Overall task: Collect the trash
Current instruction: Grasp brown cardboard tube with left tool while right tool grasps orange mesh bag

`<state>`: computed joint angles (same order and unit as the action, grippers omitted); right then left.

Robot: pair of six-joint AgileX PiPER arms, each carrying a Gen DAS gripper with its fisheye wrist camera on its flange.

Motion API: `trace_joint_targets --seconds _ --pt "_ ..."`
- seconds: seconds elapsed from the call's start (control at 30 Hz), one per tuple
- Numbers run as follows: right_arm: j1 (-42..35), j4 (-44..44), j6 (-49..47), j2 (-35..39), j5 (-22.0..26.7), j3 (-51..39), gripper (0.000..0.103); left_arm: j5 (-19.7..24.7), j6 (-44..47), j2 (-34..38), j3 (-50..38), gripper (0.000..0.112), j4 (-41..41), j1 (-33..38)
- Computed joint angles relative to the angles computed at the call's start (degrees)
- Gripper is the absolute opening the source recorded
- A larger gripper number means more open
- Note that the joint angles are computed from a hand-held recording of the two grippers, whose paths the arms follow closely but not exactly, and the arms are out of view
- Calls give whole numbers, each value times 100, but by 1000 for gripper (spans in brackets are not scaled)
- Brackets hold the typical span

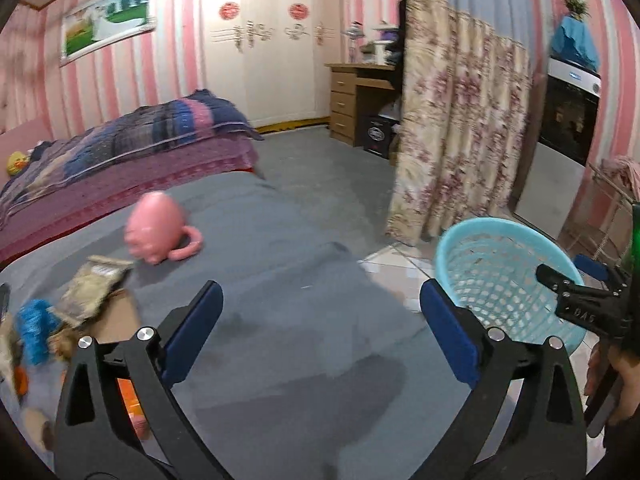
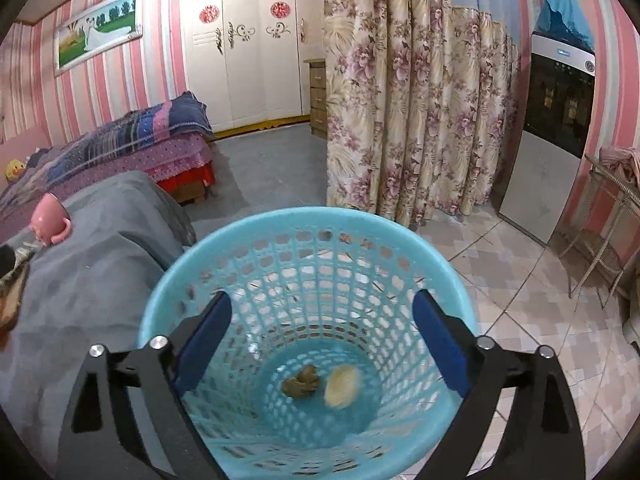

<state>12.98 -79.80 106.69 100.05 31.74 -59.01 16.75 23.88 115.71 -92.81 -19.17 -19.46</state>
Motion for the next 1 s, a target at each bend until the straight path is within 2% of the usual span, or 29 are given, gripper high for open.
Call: trace_joint_targets --seconds 0.17,0.27,0.37,0.43,0.57,0.67,0.8,0.93,1.0 --pt "640 366 -409 102 462 -407 94 -373 569 -703 892 98 -372 661" --pt "1029 584 -539 240 593 -773 94 -542 645 -992 1272 98 -337 1130" --pt "1423 690 -609 470 617 -1186 94 -627 1248 -1140 1566 98 -838 1699" --pt "1670 819 -798 717 670 -1539 94 -573 1777 -1134 1702 98 -1278 2154" --pt "2070 1226 -1365 1274 648 -2291 94 -458 1919 -933 1718 98 -1317 2776" --pt "2299 1566 -1906 1681 632 -2907 94 -381 2333 -766 1750 98 -1709 3185" --pt "2559 1980 -2539 2178 745 -3691 94 -71 2199 -409 1527 98 -1642 3510" --pt "2624 2521 -3241 2504 709 -4277 94 524 1849 -10 1074 97 -1590 3659" --pt "2647 2781 -3532 2658 737 -4542 94 644 1798 107 905 89 -1584 3648"
